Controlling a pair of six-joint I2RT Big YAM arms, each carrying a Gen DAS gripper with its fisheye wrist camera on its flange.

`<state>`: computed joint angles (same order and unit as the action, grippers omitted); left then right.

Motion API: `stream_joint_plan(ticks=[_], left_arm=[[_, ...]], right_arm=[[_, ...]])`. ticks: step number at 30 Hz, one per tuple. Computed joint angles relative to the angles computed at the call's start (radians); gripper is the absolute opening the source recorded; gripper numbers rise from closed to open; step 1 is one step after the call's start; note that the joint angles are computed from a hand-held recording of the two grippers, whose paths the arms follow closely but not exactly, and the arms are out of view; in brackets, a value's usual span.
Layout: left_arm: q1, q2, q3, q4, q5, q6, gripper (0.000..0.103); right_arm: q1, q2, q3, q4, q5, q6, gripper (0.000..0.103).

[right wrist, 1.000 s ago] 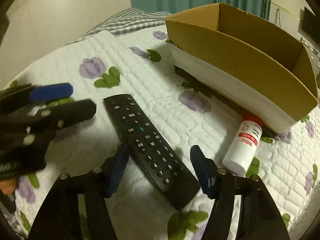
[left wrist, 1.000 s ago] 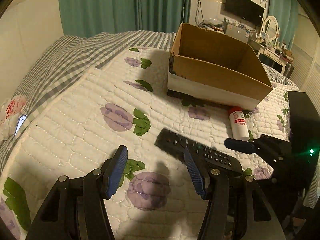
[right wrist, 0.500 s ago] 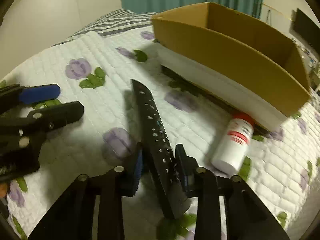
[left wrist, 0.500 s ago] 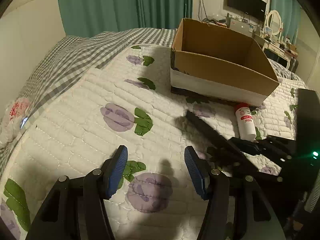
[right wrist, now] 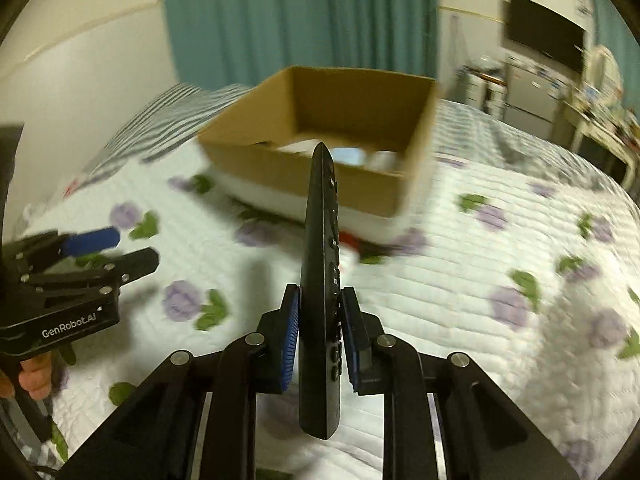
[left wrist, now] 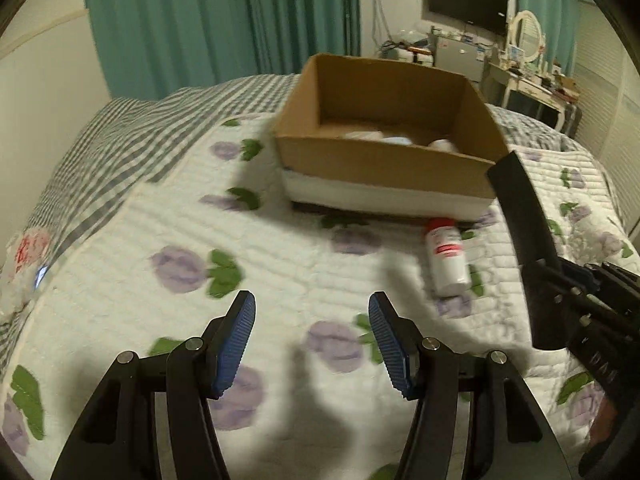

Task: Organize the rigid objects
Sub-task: 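Grasp the red-capped pill bottle with the left tool while the right tool holds the remote, then carry the pill bottle and remote over the box and open both tools to drop them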

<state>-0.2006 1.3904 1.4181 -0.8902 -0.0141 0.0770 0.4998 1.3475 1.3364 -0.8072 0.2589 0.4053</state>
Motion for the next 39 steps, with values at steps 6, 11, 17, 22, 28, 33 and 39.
stream_joint_plan(ticks=[6,11,17,22,28,33,39], left_arm=[[-0.068,0.040,0.034,0.005,0.017,-0.022,0.062],[-0.118,0.095,0.070,0.009,0.029,-0.046,0.062],[-0.155,0.179,0.128,-0.015,0.046,-0.072,0.062],[-0.177,0.242,0.165,0.014,0.048,-0.066,0.062],[-0.165,0.265,0.154,0.043,0.068,-0.089,0.060],[-0.154,0.275,0.144,0.034,0.105,-0.079,0.038],[-0.155,0.226,0.093,0.069,0.074,-0.074,0.037]], right_arm=[[-0.067,-0.053,-0.048,-0.012,-0.012,0.088,0.019],[-0.105,-0.035,-0.042,-0.019,-0.026,0.115,0.019],[-0.143,0.014,-0.010,-0.014,-0.038,0.133,0.019],[-0.157,0.053,0.012,-0.019,-0.061,0.129,0.019],[-0.158,0.114,0.053,-0.043,-0.051,0.122,0.019],[-0.155,0.141,0.073,-0.053,-0.037,0.120,0.019],[-0.149,0.132,0.063,-0.043,-0.014,0.121,0.019]])
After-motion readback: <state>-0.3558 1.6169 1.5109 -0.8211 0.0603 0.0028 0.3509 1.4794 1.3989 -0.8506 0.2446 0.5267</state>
